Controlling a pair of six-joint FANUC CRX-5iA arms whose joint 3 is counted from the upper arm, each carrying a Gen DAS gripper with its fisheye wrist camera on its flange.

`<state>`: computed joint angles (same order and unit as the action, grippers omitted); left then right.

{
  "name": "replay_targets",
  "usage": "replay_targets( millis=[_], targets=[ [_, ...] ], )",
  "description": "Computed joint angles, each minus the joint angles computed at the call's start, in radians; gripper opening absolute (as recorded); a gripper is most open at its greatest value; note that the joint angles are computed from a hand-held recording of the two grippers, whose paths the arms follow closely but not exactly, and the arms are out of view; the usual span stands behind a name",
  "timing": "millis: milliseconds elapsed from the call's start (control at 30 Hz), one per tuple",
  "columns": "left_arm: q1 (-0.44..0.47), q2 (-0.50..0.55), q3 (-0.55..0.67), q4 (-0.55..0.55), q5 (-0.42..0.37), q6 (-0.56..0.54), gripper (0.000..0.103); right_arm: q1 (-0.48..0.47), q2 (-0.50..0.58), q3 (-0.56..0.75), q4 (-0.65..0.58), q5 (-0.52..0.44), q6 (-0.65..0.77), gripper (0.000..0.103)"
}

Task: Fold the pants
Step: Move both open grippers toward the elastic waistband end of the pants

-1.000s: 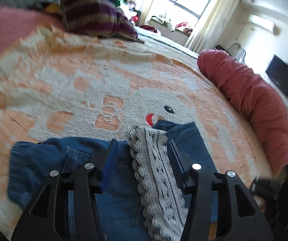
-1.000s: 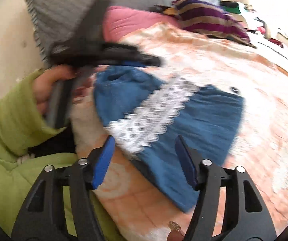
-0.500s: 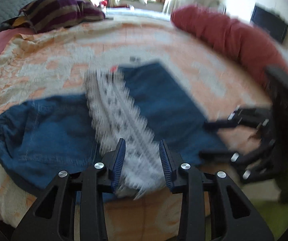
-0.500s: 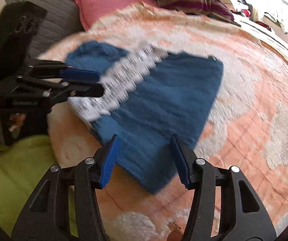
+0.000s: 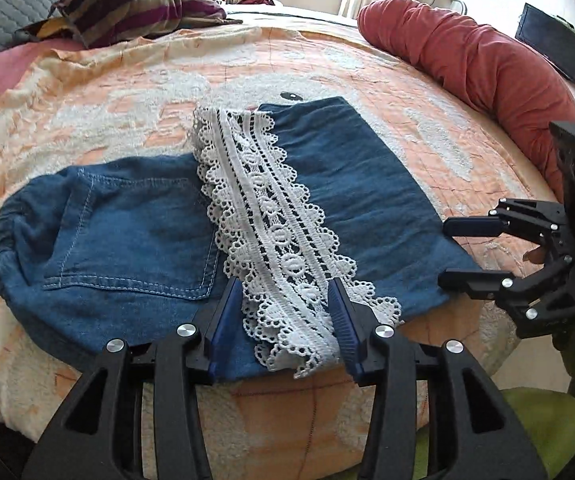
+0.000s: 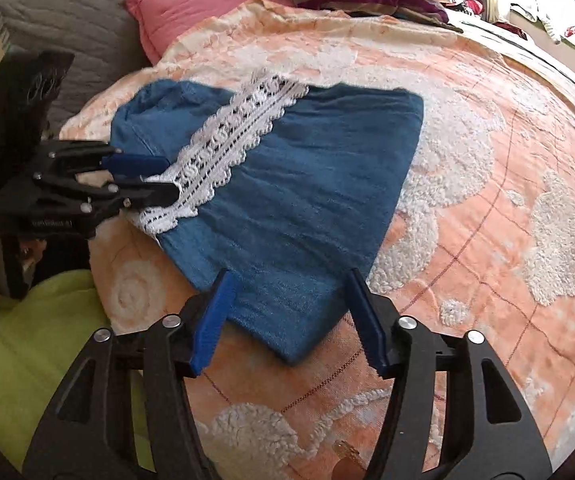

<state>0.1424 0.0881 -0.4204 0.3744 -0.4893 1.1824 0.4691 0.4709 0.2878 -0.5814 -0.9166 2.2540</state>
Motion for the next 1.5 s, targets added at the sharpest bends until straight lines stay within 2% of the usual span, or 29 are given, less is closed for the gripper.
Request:
replay_targets(
  millis=[167,233,367,600,833,967,1133,1500],
  targets=[
    [-0.006,-0.011,0.010,-0.037,-0.003,0.040,0.044,-0.016,-0.016,-0.001,-0.045,0.009,0.016,0.063],
    [-0.012,-0.016,0.015,-0.049,0.000,0.054,0.048,-0.024,-0.021,0.000,-0.065,0.015,0.021,0.068],
    [-0.013,-0.035,0.010,-0.047,0.003,0.050,0.050,-0.028,-0.034,-0.007,-0.082,0.037,0.026,0.073],
    [-0.005,-0.071,-0.002,-0.051,0.017,0.073,0.069,-0.036,-0.047,-0.011,-0.103,0.052,0.029,0.083],
    [0.002,-0.099,0.002,-0.111,0.020,0.138,0.086,-0.035,-0.062,-0.020,-0.104,0.087,0.014,0.092],
    [-0.003,-0.114,0.019,-0.196,0.015,0.211,0.094,-0.030,-0.065,-0.015,-0.095,0.102,-0.002,0.094],
    [0.001,-0.135,0.017,-0.231,0.019,0.240,0.095,-0.020,-0.073,-0.004,-0.092,0.119,0.001,0.094],
    [0.044,-0.178,-0.021,-0.214,0.031,0.240,0.098,0.008,-0.087,0.016,-0.085,0.140,0.014,0.094]
  ],
)
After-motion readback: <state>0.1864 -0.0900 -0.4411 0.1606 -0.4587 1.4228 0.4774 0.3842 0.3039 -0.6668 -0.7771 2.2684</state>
